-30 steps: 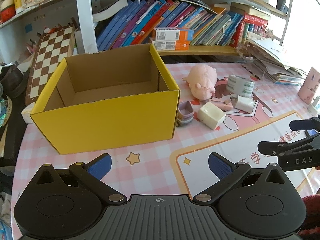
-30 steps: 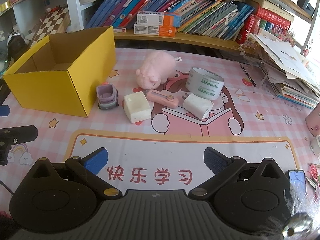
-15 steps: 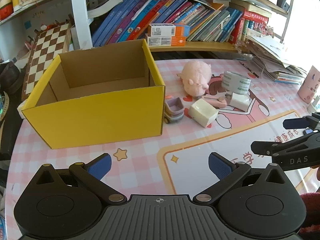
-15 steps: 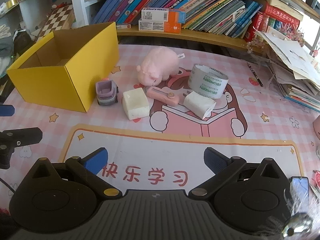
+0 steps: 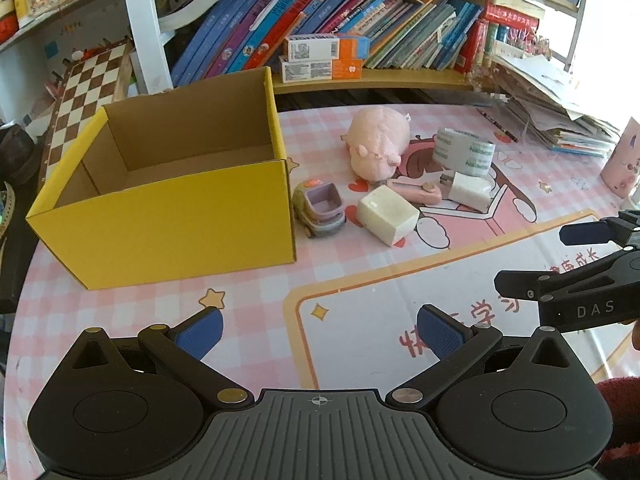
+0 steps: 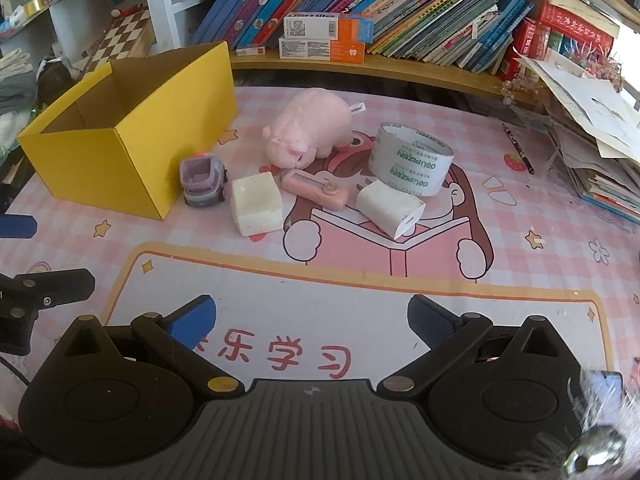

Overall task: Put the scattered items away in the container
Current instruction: 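Move both tools toward the white soap bar and white charger plug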

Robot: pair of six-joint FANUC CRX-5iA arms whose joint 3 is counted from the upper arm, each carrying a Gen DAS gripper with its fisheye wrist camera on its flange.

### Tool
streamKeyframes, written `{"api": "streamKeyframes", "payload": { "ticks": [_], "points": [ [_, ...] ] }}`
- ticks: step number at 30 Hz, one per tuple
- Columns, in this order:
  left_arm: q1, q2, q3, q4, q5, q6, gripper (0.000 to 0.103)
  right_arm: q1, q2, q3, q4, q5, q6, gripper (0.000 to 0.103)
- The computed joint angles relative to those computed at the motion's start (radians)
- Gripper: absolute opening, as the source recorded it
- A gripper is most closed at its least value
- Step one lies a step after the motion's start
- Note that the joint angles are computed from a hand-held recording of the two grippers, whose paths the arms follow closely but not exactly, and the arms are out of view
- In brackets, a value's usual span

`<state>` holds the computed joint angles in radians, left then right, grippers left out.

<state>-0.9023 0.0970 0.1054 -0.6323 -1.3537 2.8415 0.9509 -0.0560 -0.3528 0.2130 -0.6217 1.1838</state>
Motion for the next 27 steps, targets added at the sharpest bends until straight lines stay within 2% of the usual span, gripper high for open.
{"api": "streamKeyframes", "payload": {
  "ticks": [8, 18, 27],
  "points": [
    [0.01, 0.029, 0.032, 0.011, -0.004, -0.016, 0.103, -0.032, 0.015, 0.021, -0.044, 0.0, 0.068, 0.103],
    [0.027, 0.056, 0.058, 0.033, 0.001, -0.051, 0.103, -0.055, 0.019, 0.019, -0.037, 0.01, 0.064, 0.103],
    [0.026, 0.076, 0.083, 0.042, -0.042, -0.039, 0.103, -0.06, 0.017, 0.011, -0.034, 0.049, 0.08, 0.103]
  ]
}}
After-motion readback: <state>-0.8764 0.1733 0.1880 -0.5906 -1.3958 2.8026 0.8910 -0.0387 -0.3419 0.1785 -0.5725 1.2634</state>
